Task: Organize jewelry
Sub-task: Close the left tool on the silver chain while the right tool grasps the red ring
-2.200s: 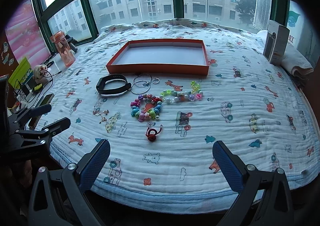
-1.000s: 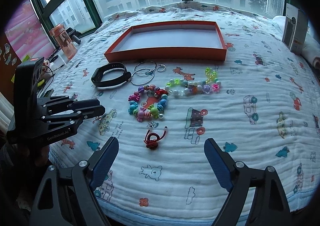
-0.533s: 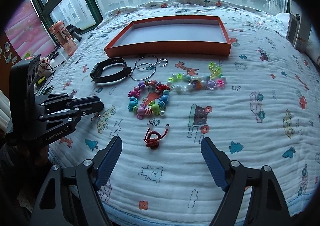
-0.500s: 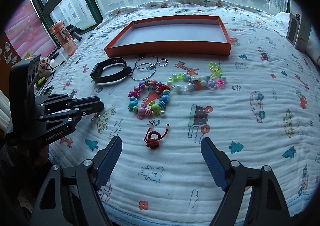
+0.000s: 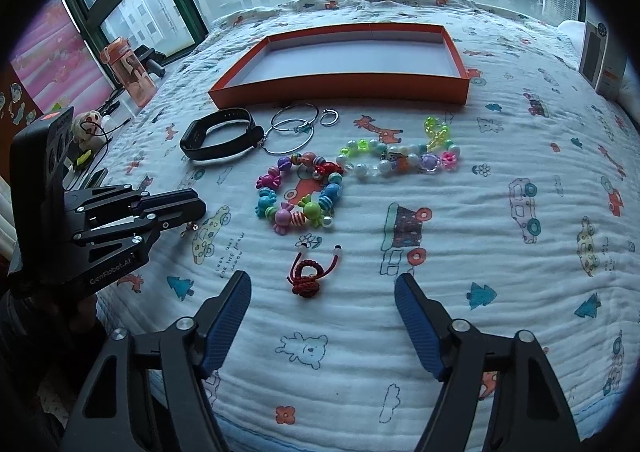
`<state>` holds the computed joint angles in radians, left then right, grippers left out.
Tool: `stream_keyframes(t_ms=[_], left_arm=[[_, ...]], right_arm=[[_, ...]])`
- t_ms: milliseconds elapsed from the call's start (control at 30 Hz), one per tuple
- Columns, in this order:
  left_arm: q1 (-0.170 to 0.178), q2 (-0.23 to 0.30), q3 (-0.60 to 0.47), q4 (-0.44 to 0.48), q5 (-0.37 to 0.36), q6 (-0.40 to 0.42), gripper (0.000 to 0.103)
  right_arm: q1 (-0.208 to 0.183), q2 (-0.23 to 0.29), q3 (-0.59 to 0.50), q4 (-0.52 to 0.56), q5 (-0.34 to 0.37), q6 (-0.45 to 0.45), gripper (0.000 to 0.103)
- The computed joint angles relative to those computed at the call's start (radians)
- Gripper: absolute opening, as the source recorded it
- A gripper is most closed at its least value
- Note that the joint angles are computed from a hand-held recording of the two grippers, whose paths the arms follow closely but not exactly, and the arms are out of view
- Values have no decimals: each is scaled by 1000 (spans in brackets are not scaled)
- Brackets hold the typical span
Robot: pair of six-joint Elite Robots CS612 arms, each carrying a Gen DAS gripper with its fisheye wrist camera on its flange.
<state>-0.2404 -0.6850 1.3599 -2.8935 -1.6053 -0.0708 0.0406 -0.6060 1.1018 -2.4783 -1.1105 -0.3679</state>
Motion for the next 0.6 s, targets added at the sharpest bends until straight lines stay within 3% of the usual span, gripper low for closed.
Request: stream_keyframes(t_ms=[400, 467, 600], left_arm=[[9, -6, 7, -26, -15, -54, 11], [11, -10, 10, -33, -12, -61, 11], [12, -19, 18, -49, -7, -70, 11]], right_arm=[[16, 11, -19, -5, -47, -39, 50], [20, 13, -21, -12, -61, -43, 38], [23, 12, -21, -10, -70, -50, 26]])
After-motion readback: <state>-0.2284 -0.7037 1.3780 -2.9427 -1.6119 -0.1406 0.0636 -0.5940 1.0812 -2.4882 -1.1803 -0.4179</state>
